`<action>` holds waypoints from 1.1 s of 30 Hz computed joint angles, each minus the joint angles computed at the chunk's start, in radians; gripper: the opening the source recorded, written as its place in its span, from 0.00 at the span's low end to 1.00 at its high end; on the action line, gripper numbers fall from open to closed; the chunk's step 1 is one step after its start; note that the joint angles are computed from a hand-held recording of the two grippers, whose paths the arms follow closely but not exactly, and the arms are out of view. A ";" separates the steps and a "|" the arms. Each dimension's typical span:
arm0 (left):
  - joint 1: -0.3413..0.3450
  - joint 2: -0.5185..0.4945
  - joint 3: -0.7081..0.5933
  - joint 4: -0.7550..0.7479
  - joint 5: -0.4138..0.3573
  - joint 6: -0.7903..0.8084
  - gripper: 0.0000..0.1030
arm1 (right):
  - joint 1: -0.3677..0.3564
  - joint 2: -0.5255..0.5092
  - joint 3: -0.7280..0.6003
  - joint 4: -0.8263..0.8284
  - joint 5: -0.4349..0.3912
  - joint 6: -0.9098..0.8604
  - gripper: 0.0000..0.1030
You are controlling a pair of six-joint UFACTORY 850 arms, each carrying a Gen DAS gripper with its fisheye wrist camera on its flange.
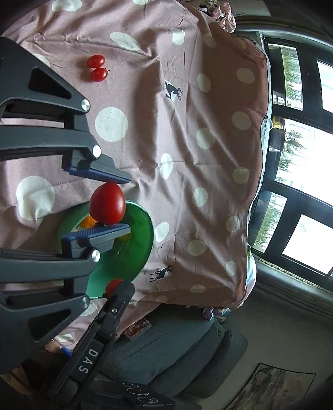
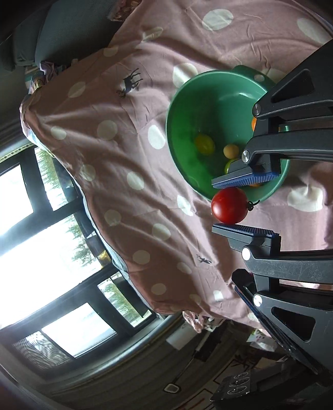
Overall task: Organize fruits
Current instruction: 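Carry both held cherry tomatoes over the green bowl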
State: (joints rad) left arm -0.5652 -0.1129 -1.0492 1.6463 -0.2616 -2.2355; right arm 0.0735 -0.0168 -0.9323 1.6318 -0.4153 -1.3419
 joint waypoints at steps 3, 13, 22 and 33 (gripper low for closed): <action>-0.008 -0.042 -0.041 -0.076 0.024 0.071 0.31 | -0.029 -0.016 -0.011 -0.031 -0.012 0.049 0.29; -0.028 -0.152 -0.149 -0.198 0.106 0.197 0.31 | -0.117 -0.052 -0.030 -0.084 -0.017 0.152 0.29; -0.038 -0.217 -0.209 -0.446 0.143 0.451 0.32 | -0.146 -0.095 -0.061 -0.165 -0.049 0.243 0.29; -0.047 -0.260 -0.243 -0.626 0.156 0.643 0.32 | -0.138 -0.107 -0.073 -0.248 0.005 0.323 0.29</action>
State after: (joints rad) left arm -0.6119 -0.3730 -1.2924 1.0201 -0.1058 -1.5926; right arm -0.0644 -0.1239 -1.0053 1.3833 -0.4103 -1.0194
